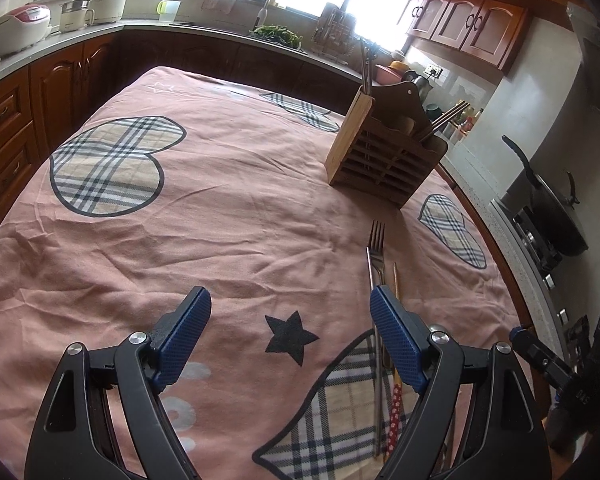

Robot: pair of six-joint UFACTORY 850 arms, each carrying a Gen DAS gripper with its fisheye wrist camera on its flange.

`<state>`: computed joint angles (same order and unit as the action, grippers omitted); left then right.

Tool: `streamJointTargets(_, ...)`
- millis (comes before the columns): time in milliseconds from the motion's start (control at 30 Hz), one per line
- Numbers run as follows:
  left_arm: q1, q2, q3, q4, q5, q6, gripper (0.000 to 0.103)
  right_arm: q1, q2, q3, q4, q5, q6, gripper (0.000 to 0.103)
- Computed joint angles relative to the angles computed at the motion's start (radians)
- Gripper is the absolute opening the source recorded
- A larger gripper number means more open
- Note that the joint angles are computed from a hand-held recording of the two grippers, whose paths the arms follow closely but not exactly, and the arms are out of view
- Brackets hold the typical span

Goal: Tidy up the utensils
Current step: 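Close the left tool on a thin metal chopstick while the right tool grasps a metal spoon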

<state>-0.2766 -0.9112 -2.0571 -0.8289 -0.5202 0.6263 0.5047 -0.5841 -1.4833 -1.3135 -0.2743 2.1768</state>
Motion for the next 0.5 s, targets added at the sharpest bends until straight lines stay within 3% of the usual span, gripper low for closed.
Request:
streamJointTargets(167, -0.002, -0.019, -0.028, 0.038, -0.018, -0.03, 0.084, -0.01, -0.053, -0.051, 0.294, 0.053, -0.291, 0.049)
streamJointTargets(400, -0.019, -0.096, -0.16, 0.141, -0.1, -0.094, 0.084, -0.02, -0.137, -0.141, 0.886, 0.039, -0.891, 0.026)
streamJointTargets(500, -0.029, -0.143, -0.242, 0.185, -0.138, -0.124, 0.084, -0.024, -0.155, -0.161, 0.985, 0.02, -0.991, 0.024)
